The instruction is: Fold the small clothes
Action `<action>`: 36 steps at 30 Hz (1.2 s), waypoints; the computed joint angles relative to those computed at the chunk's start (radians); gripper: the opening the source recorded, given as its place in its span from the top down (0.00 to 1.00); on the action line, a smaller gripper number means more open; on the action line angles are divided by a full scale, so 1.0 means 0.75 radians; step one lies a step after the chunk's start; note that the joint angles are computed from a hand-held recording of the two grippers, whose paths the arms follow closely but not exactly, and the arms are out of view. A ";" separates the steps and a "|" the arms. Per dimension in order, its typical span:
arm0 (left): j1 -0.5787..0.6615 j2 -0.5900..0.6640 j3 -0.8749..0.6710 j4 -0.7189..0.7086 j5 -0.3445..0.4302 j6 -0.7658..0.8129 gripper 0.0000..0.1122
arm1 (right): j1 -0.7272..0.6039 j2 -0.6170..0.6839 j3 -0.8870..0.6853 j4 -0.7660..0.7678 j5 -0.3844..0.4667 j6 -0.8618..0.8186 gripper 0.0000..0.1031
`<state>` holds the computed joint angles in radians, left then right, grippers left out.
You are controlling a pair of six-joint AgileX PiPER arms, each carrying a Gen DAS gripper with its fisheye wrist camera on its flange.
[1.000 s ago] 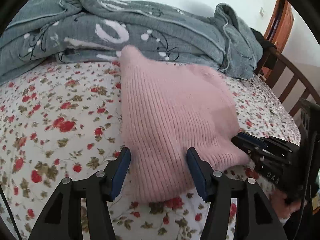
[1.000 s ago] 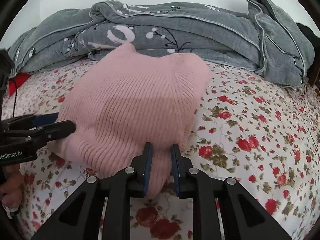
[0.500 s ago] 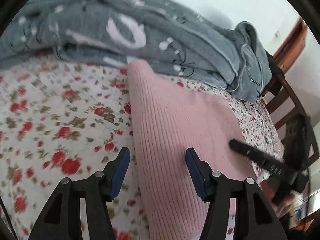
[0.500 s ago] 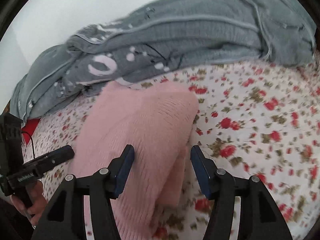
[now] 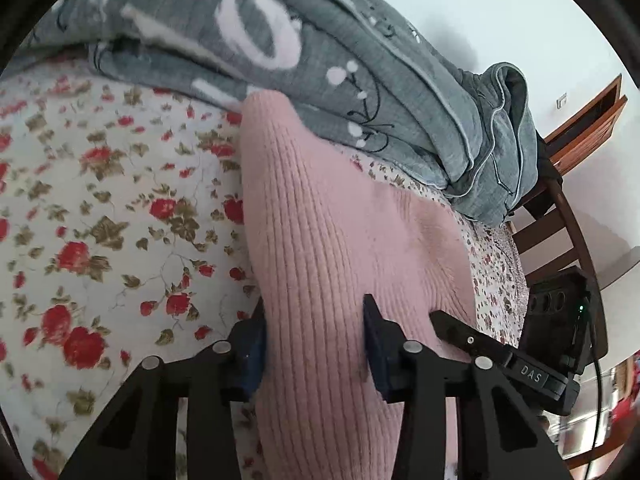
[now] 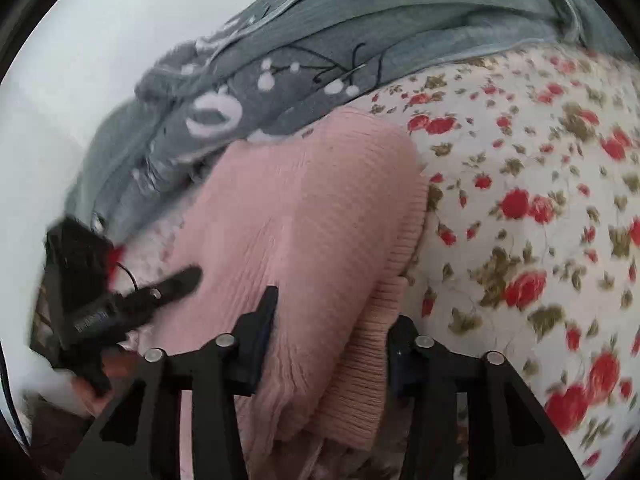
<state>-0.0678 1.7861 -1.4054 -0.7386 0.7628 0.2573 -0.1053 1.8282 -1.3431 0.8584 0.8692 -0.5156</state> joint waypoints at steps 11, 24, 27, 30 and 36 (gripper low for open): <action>0.191 -0.478 0.288 0.127 0.214 -0.047 0.65 | 0.172 -0.364 0.259 -0.002 0.048 0.101 0.72; 0.455 -0.805 0.732 0.063 0.220 0.213 0.51 | 0.410 -0.690 0.545 -0.326 -0.131 0.355 0.50; 0.471 -0.902 0.763 0.131 0.204 0.201 0.51 | 0.454 -0.879 0.598 -0.466 -0.136 0.503 0.50; 0.516 -0.968 0.794 0.115 0.231 0.246 0.51 | 0.539 -1.018 0.649 -0.520 -0.126 0.588 0.50; 0.630 -1.066 0.850 0.060 0.349 0.333 0.51 | 0.800 -0.970 0.705 -0.612 -0.196 0.806 0.58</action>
<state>0.4045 0.9868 -0.7681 -0.6938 1.0242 0.5070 0.4944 1.1010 -0.8140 0.3993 0.7223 0.0889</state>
